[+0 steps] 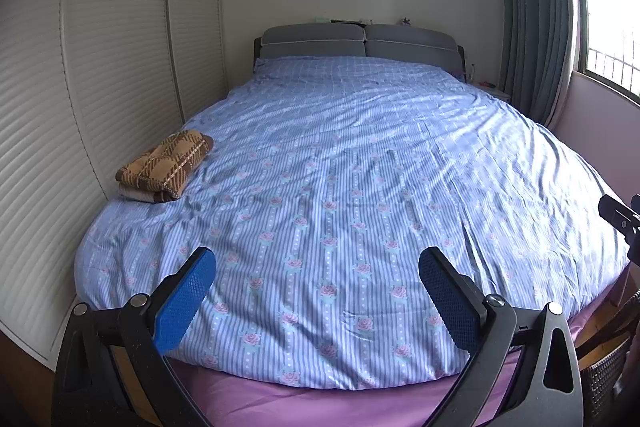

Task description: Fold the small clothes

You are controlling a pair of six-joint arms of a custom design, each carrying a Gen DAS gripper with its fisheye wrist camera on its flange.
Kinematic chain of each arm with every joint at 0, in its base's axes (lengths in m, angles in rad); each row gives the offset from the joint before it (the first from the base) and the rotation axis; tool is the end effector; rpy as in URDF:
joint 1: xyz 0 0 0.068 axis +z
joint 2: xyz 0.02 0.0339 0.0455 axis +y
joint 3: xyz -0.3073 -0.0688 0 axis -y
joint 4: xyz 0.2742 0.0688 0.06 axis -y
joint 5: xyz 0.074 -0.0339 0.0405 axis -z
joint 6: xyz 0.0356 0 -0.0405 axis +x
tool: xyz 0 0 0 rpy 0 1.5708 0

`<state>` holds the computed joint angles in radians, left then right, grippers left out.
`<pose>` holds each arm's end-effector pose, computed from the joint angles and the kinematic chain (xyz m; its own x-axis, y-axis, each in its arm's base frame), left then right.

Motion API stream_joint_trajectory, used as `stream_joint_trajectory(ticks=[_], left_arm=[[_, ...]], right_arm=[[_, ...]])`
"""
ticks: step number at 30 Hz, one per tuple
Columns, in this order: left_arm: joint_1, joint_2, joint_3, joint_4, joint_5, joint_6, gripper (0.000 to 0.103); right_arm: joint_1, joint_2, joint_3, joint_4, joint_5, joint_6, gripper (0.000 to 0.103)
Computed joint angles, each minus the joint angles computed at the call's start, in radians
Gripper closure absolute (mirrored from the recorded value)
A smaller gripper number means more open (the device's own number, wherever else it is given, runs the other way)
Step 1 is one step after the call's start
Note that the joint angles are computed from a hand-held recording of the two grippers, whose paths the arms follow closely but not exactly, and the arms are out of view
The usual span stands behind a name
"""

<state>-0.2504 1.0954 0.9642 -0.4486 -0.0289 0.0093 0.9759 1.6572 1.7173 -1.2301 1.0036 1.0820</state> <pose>0.2432 -0.0611 0.3503 -0.5287 0.1448 -0.8364 0.2292 0.9731 0.0236 0.2227 0.2755 0.4103 -0.4723 0.1484 -0.8688 0.3332 0.9426 -0.0202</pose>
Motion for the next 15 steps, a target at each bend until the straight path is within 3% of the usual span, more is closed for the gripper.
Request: stream_joint_trajectory(ticks=[15], left_arm=[[0.003, 0.003, 0.003, -0.002, 0.006, 0.002, 0.000]], right_arm=[[-0.003, -0.004, -0.007, 0.009, -0.002, -0.004, 0.007]])
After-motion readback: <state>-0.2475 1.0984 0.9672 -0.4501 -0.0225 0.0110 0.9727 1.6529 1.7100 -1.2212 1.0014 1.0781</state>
